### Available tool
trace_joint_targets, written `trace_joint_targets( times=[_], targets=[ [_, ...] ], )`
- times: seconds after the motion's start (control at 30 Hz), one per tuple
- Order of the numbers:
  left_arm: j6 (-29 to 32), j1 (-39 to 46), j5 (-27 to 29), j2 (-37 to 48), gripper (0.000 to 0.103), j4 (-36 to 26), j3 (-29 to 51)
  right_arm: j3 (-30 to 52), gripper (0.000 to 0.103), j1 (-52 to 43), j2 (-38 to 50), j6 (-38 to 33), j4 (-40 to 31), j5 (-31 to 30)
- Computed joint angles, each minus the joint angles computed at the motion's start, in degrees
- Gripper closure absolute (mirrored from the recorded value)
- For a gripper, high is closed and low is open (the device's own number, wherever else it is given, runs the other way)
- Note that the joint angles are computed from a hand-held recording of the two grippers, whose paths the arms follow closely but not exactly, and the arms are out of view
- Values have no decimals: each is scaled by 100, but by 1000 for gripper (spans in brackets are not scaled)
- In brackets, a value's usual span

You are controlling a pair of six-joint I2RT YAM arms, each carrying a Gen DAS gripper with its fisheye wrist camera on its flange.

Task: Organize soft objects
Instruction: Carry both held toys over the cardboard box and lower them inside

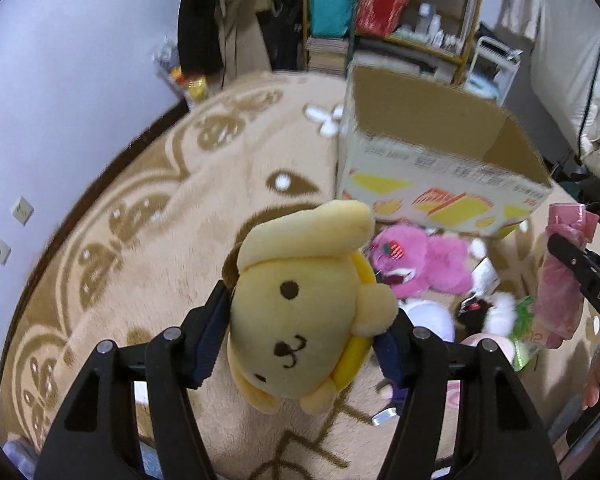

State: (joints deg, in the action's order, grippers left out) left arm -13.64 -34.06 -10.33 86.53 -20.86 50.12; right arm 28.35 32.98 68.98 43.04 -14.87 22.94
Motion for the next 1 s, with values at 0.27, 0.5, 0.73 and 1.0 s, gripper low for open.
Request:
trace_joint_targets(
  times=[0.27, 0.5, 0.73, 1.0],
  targets=[
    [237, -442, -692, -1064, 42, 580, -378, 85, 83, 729, -1281, 418, -792, 1064],
    [401, -669, -881, -1628, 42, 748, -208, 418, 83, 1151, -1794, 315, -1095, 1855],
    [570, -818, -936, -1333, 42, 749, 472, 648, 83, 686, -1699, -402, -659, 1694],
    [702, -619, -563, -656, 42, 759, 1162, 738, 83, 232, -1407, -1063, -177, 1359]
  ],
)
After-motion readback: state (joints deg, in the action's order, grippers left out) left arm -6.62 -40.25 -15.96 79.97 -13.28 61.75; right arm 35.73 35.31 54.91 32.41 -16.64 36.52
